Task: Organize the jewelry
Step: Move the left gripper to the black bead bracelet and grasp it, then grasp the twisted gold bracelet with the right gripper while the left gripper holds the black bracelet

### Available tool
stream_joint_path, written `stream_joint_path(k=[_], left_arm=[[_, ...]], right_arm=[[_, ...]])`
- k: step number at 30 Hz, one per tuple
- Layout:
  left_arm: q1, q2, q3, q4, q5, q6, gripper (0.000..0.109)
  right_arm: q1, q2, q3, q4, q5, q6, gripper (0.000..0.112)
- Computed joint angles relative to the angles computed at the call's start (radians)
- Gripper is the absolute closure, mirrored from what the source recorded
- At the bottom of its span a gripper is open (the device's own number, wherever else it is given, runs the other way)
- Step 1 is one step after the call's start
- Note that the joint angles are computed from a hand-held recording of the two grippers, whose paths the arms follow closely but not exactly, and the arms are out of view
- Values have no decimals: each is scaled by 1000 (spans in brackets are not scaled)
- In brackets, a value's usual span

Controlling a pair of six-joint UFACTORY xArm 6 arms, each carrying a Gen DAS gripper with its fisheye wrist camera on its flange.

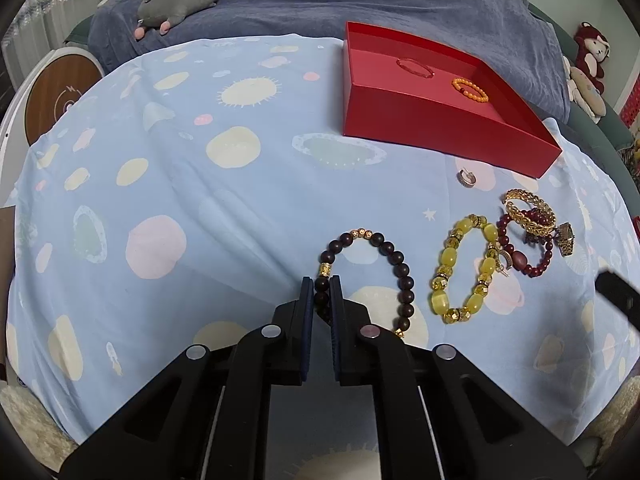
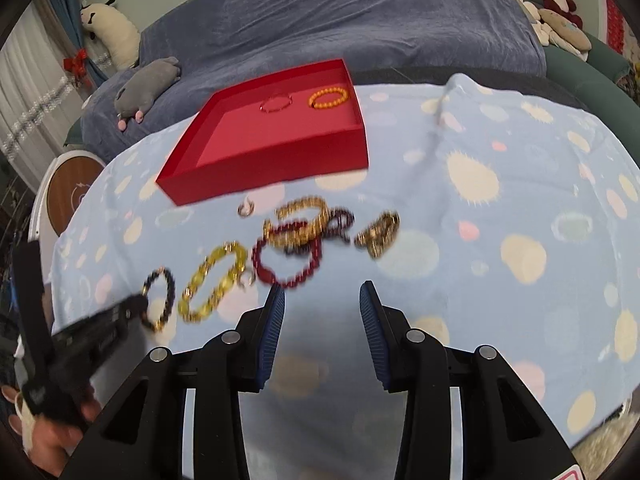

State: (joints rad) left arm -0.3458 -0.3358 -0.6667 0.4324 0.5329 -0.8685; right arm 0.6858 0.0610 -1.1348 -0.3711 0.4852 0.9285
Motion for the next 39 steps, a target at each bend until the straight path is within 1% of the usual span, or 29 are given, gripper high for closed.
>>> stream_joint_path(k=[5, 10, 12, 15, 17, 20, 24, 28, 30, 39], left_arm=[[3, 4, -2, -14, -5, 7, 101], [5, 5, -2, -20, -7, 9, 101], [6, 8, -5, -25, -8, 14, 101], [11, 11, -5, -35, -14, 24, 101], [12, 14, -7, -38, -15, 27, 101], [12, 13, -7, -37, -16, 27, 101], [13, 15, -7, -42, -17, 28, 101], [14, 19, -12, -49, -18, 31, 101], [16, 23, -16, -56, -19, 36, 101], [24, 6, -6, -111, -34, 66, 101]], right_arm=[[-31, 106, -131, 13, 23, -22, 74], [-41, 195, -232, 24, 51, -57, 77], [-40, 222, -261, 34, 62, -78, 83], [-39, 255, -297, 47, 78, -105, 87], [-41, 268, -309, 60, 79, -117, 88], [-45, 283, -323, 80, 87, -132, 93], [-48, 293, -329, 109, 92, -160, 104], [-47, 291, -322, 110, 88, -167, 105], [-46, 289, -320, 108, 85, -168, 108], [-45, 238, -272, 81, 46, -139, 108]])
